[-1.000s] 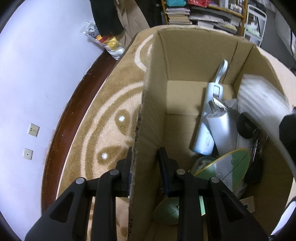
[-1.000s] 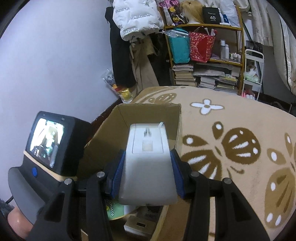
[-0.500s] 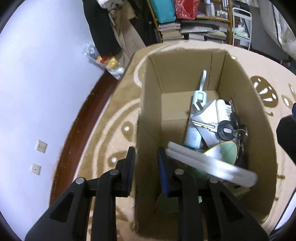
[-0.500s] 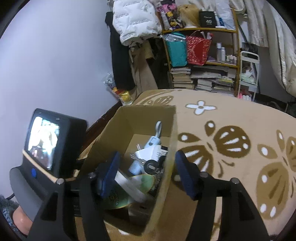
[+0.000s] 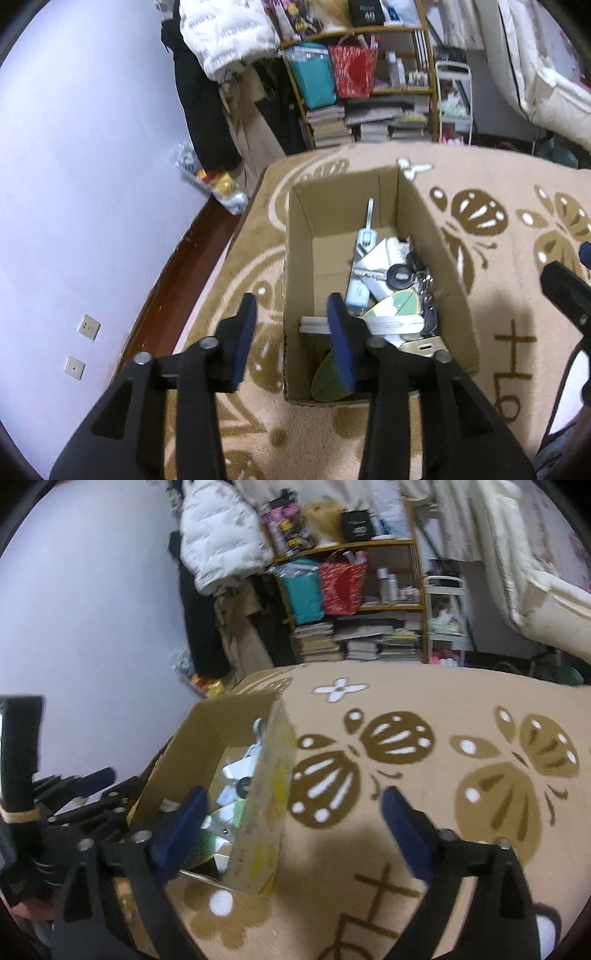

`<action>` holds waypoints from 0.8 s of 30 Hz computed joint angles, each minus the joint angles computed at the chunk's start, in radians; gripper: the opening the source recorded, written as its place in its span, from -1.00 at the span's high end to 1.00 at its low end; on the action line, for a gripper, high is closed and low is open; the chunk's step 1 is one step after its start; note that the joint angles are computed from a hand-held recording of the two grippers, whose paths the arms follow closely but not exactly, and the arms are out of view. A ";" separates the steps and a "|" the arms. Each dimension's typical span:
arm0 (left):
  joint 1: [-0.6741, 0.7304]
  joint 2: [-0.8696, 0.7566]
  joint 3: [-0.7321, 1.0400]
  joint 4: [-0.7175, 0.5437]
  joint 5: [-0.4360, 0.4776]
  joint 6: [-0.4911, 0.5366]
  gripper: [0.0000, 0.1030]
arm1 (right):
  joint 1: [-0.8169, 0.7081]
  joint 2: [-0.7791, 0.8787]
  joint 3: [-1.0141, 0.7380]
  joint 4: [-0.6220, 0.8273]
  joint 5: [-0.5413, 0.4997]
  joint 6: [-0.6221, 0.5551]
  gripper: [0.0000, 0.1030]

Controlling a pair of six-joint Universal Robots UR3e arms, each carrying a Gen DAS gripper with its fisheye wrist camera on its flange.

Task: Organize rigid objects

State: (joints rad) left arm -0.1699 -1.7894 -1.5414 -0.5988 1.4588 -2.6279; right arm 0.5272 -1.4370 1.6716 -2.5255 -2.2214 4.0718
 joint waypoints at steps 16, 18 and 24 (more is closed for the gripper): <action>0.143 0.280 -0.216 0.073 -0.218 0.043 -0.99 | 0.189 -0.071 0.030 0.142 -0.261 0.216 -1.00; 0.148 0.289 -0.220 0.069 -0.230 0.050 -0.99 | 0.202 -0.077 0.033 0.165 -0.280 0.254 -1.00; 0.135 0.278 -0.221 0.088 -0.214 0.049 -0.99 | 0.269 -0.045 0.029 0.173 -0.393 0.340 -1.00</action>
